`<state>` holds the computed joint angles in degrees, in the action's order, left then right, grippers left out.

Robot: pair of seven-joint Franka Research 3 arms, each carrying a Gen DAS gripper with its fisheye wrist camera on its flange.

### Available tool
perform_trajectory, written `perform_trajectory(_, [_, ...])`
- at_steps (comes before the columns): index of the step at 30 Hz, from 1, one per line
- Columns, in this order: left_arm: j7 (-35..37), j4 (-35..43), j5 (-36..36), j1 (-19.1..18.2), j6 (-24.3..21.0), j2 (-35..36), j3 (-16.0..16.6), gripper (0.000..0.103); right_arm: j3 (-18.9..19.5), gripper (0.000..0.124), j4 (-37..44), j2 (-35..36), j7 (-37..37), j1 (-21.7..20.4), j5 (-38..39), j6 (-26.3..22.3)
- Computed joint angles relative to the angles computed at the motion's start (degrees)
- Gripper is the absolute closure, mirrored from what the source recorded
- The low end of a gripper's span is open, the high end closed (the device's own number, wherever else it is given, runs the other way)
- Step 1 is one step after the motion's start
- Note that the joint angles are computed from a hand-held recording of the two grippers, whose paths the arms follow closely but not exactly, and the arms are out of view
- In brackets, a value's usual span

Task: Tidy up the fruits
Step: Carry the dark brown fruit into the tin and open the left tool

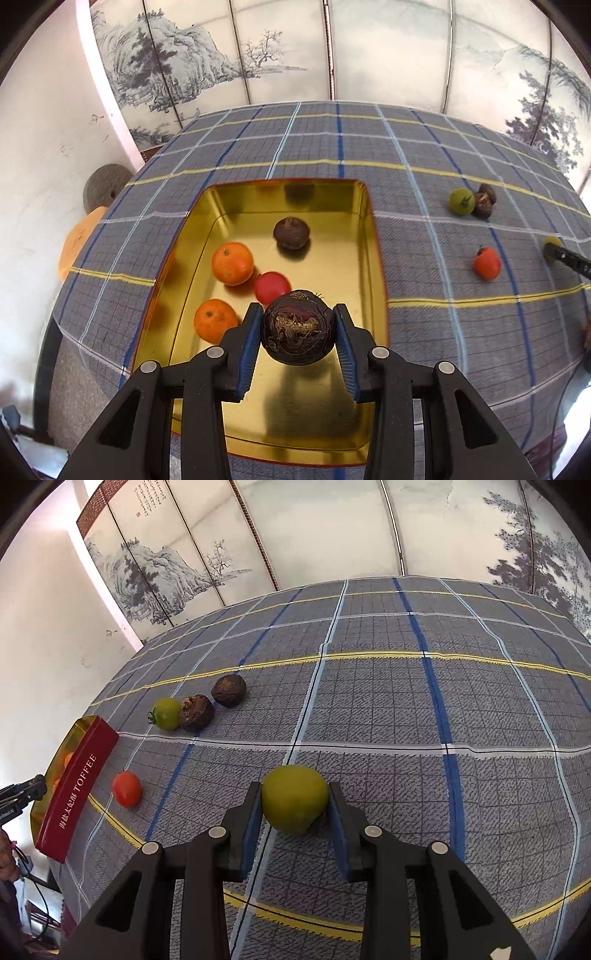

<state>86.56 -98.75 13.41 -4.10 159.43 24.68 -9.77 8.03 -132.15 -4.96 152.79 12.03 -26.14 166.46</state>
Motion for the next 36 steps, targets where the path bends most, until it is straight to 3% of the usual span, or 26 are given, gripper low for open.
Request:
perform_trajectory(11, [-2.18, 2.09, 2.16, -0.44, -2.45, 2.79, 1.62, 0.063, -0.06, 0.091, -0.04, -0.07, 0.01, 0.07, -0.01, -0.09])
perform_trajectory(36, [-7.16, 0.78, 7.68, -0.94, -2.47, 2.95, 4.43, 0.063, 0.00, 0.091, 0.22, 0.06, 0.32, 0.10, -0.26, -0.36])
